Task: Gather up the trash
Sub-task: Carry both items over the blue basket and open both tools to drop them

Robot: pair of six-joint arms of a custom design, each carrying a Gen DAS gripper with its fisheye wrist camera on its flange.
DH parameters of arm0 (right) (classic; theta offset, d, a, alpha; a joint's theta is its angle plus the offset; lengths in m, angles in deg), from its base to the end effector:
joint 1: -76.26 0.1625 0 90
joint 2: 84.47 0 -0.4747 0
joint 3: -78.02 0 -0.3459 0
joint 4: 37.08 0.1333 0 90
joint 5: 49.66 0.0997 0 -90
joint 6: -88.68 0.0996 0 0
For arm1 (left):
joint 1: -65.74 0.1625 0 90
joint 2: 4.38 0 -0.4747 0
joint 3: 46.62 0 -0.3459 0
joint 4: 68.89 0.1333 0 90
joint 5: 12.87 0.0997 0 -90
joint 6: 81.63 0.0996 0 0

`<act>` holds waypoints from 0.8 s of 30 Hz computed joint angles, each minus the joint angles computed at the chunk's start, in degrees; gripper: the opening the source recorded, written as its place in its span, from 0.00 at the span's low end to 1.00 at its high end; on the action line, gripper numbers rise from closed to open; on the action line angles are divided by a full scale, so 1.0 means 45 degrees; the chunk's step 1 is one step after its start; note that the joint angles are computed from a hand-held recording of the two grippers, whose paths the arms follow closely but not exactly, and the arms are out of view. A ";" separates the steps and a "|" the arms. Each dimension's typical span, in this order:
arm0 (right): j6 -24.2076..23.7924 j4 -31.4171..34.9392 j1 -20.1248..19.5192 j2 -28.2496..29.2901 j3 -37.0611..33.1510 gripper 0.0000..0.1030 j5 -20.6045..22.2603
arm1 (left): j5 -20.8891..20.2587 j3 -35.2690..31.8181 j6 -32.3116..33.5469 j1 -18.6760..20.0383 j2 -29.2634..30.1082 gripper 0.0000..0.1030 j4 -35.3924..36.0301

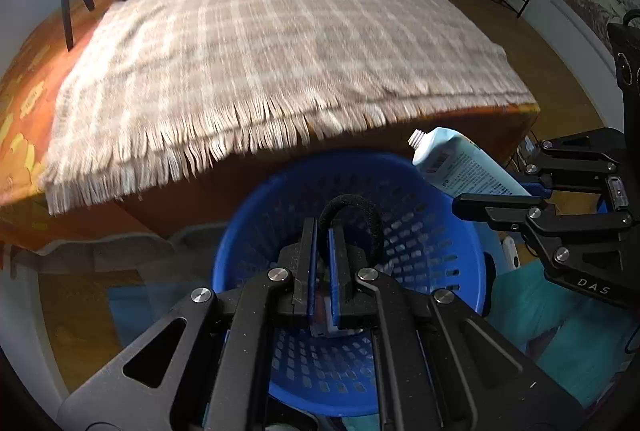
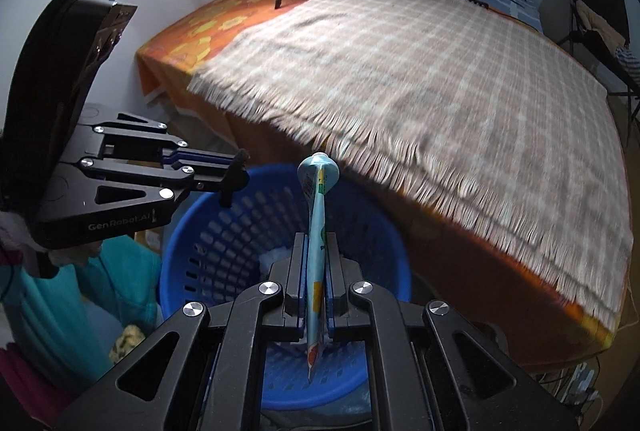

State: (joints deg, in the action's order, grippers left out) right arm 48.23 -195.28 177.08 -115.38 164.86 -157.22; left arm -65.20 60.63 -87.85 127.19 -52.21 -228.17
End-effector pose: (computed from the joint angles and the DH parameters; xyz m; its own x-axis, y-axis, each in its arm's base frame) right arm 0.2363 -0.6865 0.0482 -0.6028 -0.7110 0.3622 -0.7550 0.6551 0.0295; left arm -0.1192 -0.6254 0.1559 -0.7919 0.1909 -0.5800 0.3873 0.8914 -0.2355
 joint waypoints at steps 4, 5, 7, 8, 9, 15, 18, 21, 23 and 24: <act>0.0237 -0.0006 -0.0146 0.0007 0.0226 0.05 0.0037 | -0.0074 0.0110 -0.0204 0.0090 0.0073 0.03 0.0130; 0.0263 -0.0008 -0.0169 0.0009 0.0272 0.05 0.0013 | -0.0094 0.0126 -0.0269 0.0119 0.0086 0.03 0.0193; 0.0298 0.0011 -0.0200 0.0018 0.0355 0.05 -0.0039 | -0.0120 0.0168 -0.0405 0.0180 0.0117 0.03 0.0300; 0.0310 0.0027 -0.0220 0.0025 0.0380 0.05 -0.0052 | -0.0129 0.0176 -0.0443 0.0219 0.0127 0.03 0.0345; 0.0325 0.0028 -0.0227 0.0033 0.0394 0.05 -0.0064 | -0.0151 0.0171 -0.0529 0.0257 0.0142 0.03 0.0453; 0.0553 0.0220 -0.0308 0.0081 0.0395 0.05 -0.0099 | -0.0169 0.0075 -0.0790 0.0364 0.0274 0.03 0.0871; 0.0576 0.0260 -0.0352 0.0119 0.0390 0.05 -0.0163 | -0.0165 -0.0024 -0.0879 0.0385 0.0343 0.04 0.1030; 0.0586 0.0255 -0.0358 0.0171 0.0382 0.06 -0.0339 | -0.0163 -0.0101 -0.0959 0.0408 0.0394 0.34 0.1130; 0.0621 0.0271 -0.0355 0.0227 0.0336 0.06 -0.0469 | -0.0101 0.0017 -0.0963 0.0384 0.0352 0.54 0.0940; 0.0659 0.0273 -0.0341 0.0269 0.0304 0.06 -0.0529 | -0.0051 0.0053 -0.0937 0.0363 0.0356 0.54 0.0822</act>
